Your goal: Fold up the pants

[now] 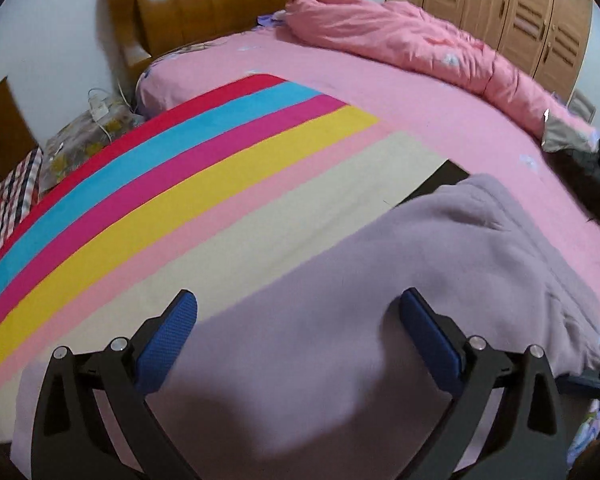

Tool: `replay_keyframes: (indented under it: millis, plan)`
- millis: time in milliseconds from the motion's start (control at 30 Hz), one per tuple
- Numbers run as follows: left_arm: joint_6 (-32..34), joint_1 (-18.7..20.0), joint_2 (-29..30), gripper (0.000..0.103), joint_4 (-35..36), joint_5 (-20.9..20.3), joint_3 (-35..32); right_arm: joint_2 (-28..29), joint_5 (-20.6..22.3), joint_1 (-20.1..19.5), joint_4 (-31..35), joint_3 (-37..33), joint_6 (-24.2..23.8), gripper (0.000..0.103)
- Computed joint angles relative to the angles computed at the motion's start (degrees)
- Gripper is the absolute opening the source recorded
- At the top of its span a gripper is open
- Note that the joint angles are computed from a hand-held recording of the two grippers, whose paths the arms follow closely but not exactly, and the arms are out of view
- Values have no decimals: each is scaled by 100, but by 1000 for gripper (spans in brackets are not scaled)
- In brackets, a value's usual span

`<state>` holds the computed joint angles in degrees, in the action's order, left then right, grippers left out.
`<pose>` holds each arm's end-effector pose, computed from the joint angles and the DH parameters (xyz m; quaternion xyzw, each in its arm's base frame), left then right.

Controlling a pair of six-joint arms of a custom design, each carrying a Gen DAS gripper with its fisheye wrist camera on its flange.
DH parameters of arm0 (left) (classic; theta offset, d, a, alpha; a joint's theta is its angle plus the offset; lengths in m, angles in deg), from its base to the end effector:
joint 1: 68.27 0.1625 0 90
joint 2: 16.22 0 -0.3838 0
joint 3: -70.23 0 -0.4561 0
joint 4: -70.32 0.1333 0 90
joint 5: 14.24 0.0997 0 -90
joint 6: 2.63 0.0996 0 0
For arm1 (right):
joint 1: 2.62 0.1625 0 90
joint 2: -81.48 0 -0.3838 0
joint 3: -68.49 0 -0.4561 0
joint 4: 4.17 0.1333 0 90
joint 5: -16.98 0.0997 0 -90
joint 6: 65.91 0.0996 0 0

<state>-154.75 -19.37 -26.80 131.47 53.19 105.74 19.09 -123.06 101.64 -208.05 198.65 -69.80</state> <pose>-0.3294 -0.6385 -0.0579 0.5495 0.8116 -0.0558 0.1904 0.1699 -0.4373 0.1079 -0.0320 -0.8495 0.3886 0.3555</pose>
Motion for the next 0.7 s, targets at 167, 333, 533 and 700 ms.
replay_keyframes:
  millis: [167, 333, 533, 700]
  plan:
    - [-215, 125, 686, 102, 767, 308, -1164, 43, -170, 102, -31, 124, -399, 88]
    - [138, 98, -363, 101, -311, 151, 301, -526, 234, 179, -1157, 917, -296, 88]
    - [-395, 364, -1694, 101, -912, -28, 1607, -1139, 909, -53, -1329, 1585, 517, 89]
    - [-668, 572, -2050, 101, -889, -504, 1995, -1536, 1544, -458, -1259, 1896, 960, 89]
